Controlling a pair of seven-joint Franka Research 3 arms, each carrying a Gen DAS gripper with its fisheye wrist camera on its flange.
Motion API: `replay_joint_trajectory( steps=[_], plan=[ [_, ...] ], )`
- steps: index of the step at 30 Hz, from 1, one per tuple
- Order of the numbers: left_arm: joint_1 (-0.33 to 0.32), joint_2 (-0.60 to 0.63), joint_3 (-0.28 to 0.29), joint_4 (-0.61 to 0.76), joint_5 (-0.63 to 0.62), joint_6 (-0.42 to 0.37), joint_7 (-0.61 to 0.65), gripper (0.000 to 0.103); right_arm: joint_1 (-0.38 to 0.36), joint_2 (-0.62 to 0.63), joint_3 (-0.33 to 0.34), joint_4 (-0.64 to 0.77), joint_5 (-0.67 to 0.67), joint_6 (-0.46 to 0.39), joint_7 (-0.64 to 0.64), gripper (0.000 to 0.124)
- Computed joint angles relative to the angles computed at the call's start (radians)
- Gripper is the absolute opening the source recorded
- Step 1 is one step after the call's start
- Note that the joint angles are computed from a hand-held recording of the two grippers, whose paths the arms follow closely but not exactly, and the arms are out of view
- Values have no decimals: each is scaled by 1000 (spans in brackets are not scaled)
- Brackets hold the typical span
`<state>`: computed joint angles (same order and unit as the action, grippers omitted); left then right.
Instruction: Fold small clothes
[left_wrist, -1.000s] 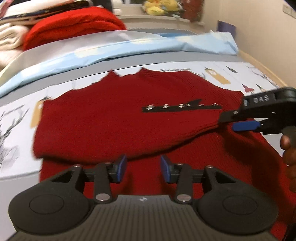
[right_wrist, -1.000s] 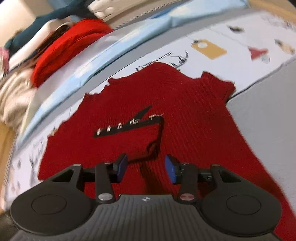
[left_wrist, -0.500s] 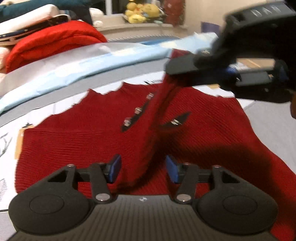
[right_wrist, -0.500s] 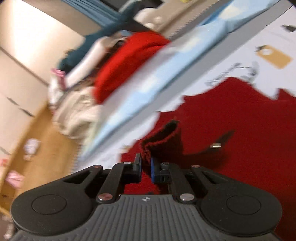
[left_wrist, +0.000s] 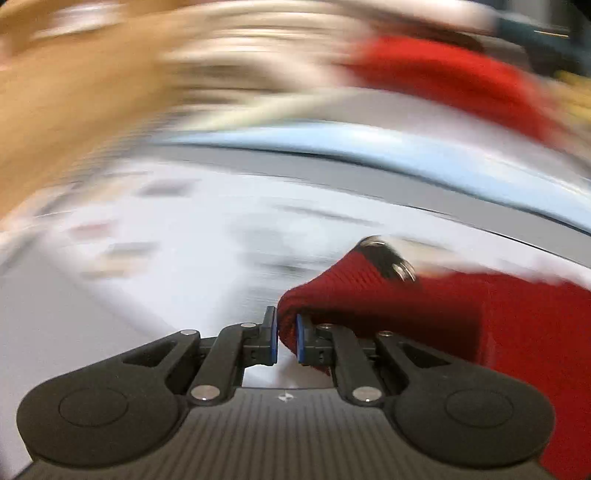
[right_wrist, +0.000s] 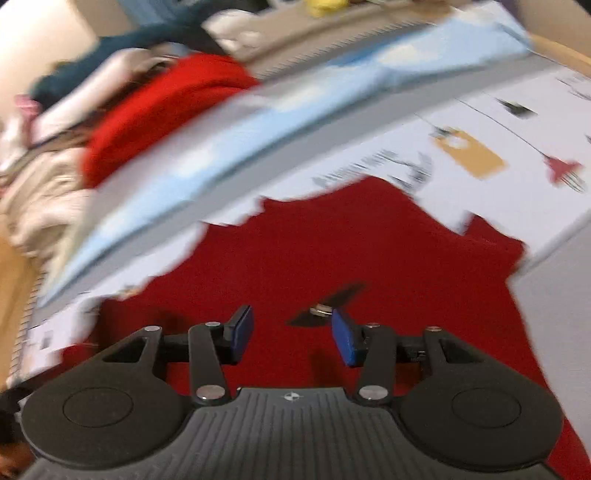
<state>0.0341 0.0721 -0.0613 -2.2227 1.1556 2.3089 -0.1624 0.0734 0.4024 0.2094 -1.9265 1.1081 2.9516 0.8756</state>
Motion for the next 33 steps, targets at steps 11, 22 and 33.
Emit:
replay_joint_trajectory(
  steps=[11, 22, 33],
  plan=[
    [54, -1, 9, -21, 132, 304, -85, 24, 70, 40, -156, -21, -284, 102, 468, 49],
    [-49, 181, -4, 69, -20, 580, 396, 36, -81, 121, -135, 48, -392, 47, 663, 49],
    [-118, 238, 21, 72, -299, 545, 715, 36, -127, 248, -44, 174, -416, 49, 453, 10]
  ],
)
